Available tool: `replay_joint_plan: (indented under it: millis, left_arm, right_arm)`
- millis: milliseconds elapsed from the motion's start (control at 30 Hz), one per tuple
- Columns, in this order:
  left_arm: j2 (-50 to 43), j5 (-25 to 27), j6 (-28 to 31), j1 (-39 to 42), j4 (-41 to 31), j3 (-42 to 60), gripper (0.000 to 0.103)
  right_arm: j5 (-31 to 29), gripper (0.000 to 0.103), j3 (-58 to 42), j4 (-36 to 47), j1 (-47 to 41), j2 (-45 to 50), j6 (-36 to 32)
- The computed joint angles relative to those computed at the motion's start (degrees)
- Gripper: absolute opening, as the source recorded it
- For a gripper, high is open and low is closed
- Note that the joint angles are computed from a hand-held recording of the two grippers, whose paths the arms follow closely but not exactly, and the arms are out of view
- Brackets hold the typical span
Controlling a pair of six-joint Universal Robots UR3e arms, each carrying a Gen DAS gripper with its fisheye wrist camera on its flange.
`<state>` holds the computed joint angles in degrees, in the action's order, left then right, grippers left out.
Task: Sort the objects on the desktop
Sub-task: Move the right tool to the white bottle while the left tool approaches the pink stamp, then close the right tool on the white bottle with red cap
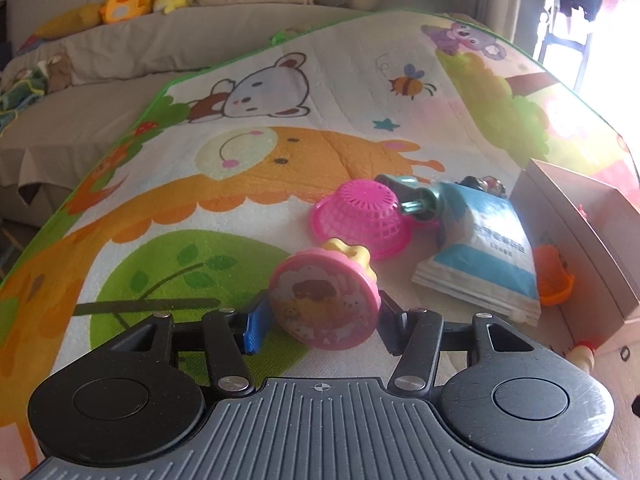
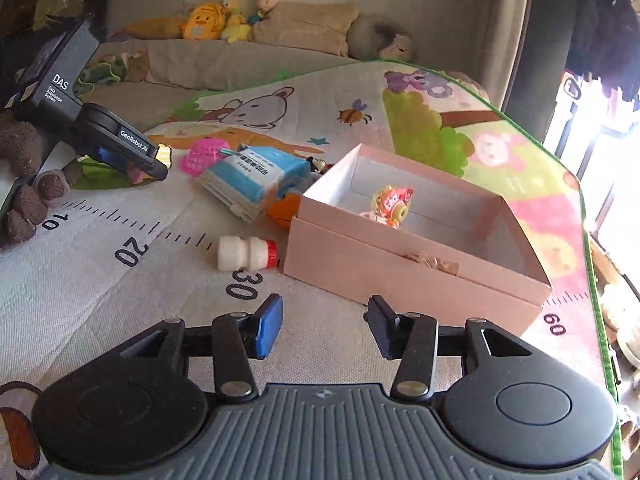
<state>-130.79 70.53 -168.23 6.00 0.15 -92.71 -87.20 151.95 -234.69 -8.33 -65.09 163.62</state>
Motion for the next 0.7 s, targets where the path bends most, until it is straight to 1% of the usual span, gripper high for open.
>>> replay_joint_plan:
  millis: [67, 167, 233, 300, 367, 433, 467, 500, 567, 633, 700]
  left_arm:
    - [3.3, -2.0, 3.3, 0.1, 2.7, -5.8, 0.059]
    - [9.2, -7.3, 10.6, 1.0, 5.7, -15.7, 0.059]
    - [13.0, -11.2, 15.9, 1.9, 6.4, -21.7, 0.059]
    - [15.5, -12.8, 18.4, 2.4, 5.8, -25.3, 0.06]
    - [16.7, -13.2, 19.4, 2.6, 5.3, -27.5, 0.061]
    - [16.9, -13.3, 19.5, 2.9, 8.0, -30.1, 0.062]
    - [16.8, -13.2, 19.5, 3.0, 9.5, -31.0, 0.063]
    - [16.7, -13.0, 19.3, 3.2, 11.3, -32.0, 0.065]
    - [16.7, -13.3, 18.8, 3.8, 12.5, -32.8, 0.074]
    - [17.2, -15.0, 18.7, 5.1, 11.2, -33.1, 0.078]
    - [16.8, -15.2, 18.7, 5.6, 10.6, -32.7, 0.079]
  right_arm:
    - [-0.8, 0.047, -2.2, 3.9, 1.9, -1.3, 0.2]
    - [-1.7, 0.047, -5.5, 9.2, 4.3, -2.4, 0.0]
    - [-4.0, 0.047, -8.7, 10.3, 7.2, -0.6, -1.2]
    - [-7.9, 0.047, -12.9, 10.7, 10.5, 2.7, -3.5]
    - [-9.8, 0.045, -16.6, 12.8, 12.3, 4.6, -4.8]
    - [-9.7, 0.039, -19.9, 16.1, 13.4, 5.8, -5.6]
    - [-9.8, 0.039, -21.1, 16.5, 13.9, 6.6, -6.0]
    - [-9.9, 0.037, -22.4, 16.0, 14.3, 8.1, -6.9]
    - [-10.6, 0.034, -24.5, 15.5, 15.2, 10.4, -8.1]
    - [-9.9, 0.034, -25.0, 13.2, 15.3, 11.9, -9.4]
    - [-9.5, 0.034, -25.7, 12.7, 15.4, 12.6, -10.3]
